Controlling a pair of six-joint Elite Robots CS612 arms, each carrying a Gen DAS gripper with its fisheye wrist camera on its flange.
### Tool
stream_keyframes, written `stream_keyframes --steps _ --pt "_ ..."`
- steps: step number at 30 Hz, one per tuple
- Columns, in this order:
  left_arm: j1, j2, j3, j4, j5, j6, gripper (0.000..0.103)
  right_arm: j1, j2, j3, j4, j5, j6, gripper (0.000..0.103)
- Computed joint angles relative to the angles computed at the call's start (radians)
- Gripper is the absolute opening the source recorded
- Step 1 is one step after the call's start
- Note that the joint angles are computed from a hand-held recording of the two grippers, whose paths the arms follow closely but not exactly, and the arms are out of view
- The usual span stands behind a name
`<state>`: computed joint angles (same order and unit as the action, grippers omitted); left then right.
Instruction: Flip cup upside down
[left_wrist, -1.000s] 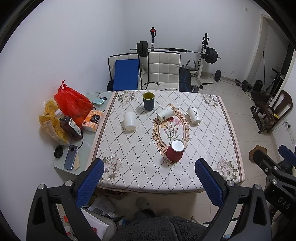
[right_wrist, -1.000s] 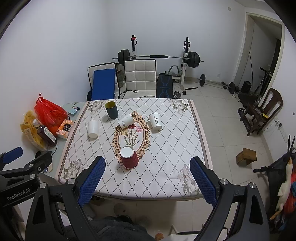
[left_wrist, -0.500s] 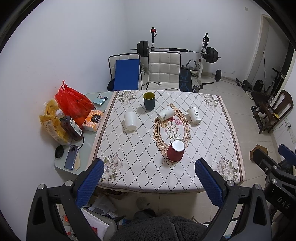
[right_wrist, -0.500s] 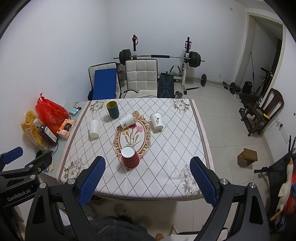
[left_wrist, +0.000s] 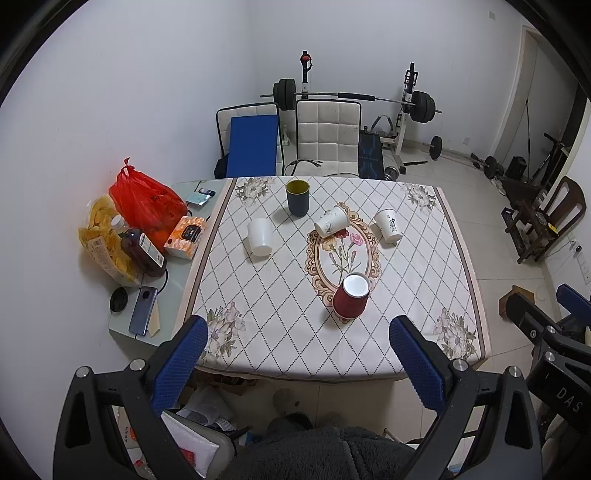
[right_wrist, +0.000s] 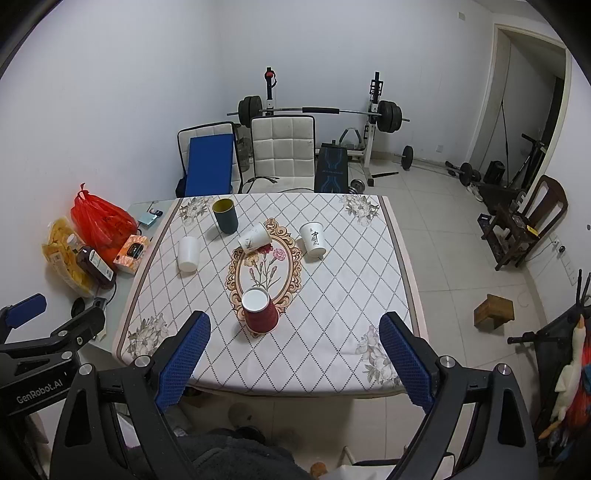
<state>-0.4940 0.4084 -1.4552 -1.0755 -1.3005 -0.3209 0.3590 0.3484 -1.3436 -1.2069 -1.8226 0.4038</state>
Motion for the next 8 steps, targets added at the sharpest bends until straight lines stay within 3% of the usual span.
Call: stream_keyframes --steps 8 --pt "0.002 0.006 -0.007 -0.004 0.005 0.005 0.101 0.000 0.001 -0.005 0.000 0.005 -0.001 0.095"
